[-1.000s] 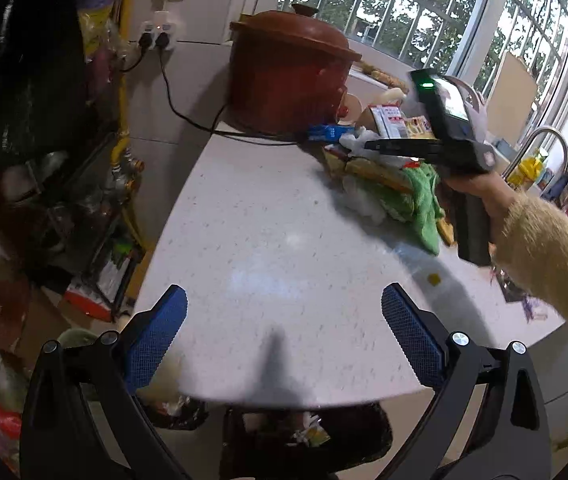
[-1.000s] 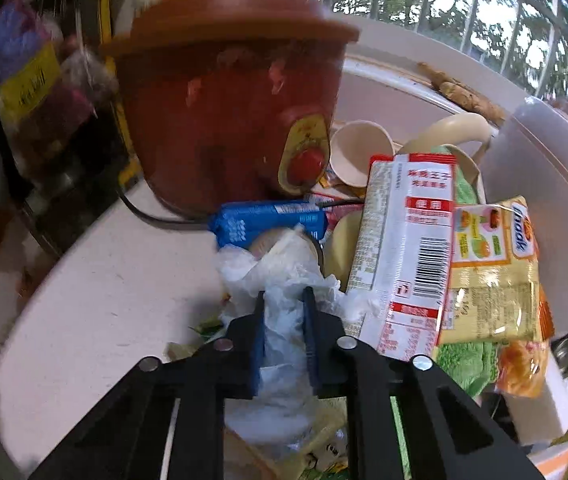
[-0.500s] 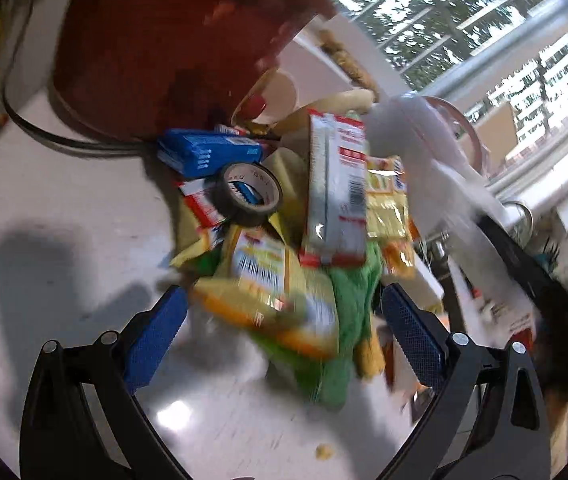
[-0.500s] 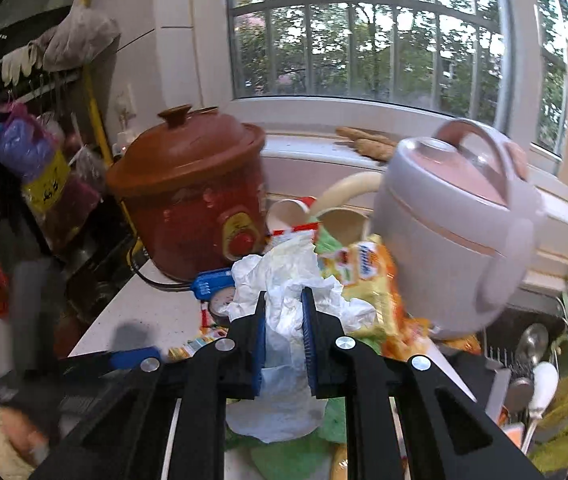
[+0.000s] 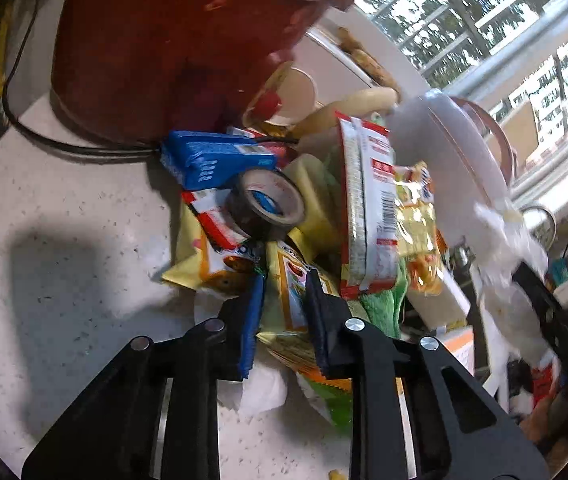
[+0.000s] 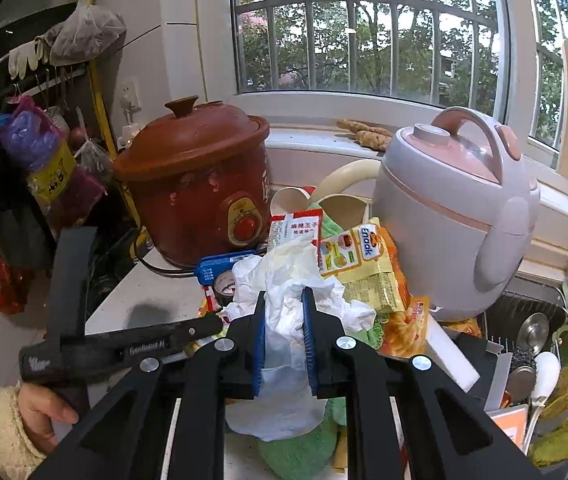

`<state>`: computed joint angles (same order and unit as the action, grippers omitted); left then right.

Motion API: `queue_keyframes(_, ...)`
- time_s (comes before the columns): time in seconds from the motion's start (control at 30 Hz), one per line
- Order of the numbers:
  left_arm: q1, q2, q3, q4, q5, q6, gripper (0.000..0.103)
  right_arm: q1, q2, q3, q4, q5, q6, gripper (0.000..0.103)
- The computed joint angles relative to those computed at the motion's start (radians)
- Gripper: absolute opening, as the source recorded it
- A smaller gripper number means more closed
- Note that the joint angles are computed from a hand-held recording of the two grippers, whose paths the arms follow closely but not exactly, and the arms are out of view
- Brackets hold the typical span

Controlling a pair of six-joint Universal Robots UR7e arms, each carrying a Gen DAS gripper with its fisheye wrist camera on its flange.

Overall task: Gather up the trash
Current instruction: 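Grasp crumpled white tissue with the right tool while the left tool grasps a wrapper, then lower both tools over the trash bag and release tissue and wrapper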

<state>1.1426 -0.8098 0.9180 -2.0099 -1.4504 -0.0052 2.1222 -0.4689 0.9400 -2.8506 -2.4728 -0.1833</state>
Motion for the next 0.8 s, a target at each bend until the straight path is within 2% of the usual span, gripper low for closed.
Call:
queue_keyframes(0.2,-0.006,-0.074,0.075,-0.071,-0.016,0.034,0.019,0.01,-0.007,0.02,-0.03,0.014,0.001,0.016)
queue_keyframes(0.37,-0.003,-0.15,0.126,-0.059,-0.031,0.074,0.017,0.027,-0.022,0.061,-0.074,0.029,-0.002,0.016)
queue_keyframes(0.53,-0.014,-0.216,0.183,-0.087,0.044,0.12,0.017,0.047,-0.034,0.105,-0.091,0.047,0.004,0.016)
queue_keyframes(0.8,-0.026,-0.273,0.18,-0.11,-0.011,0.142,0.017,0.081,-0.044,0.156,-0.089,0.056,0.038,0.016)
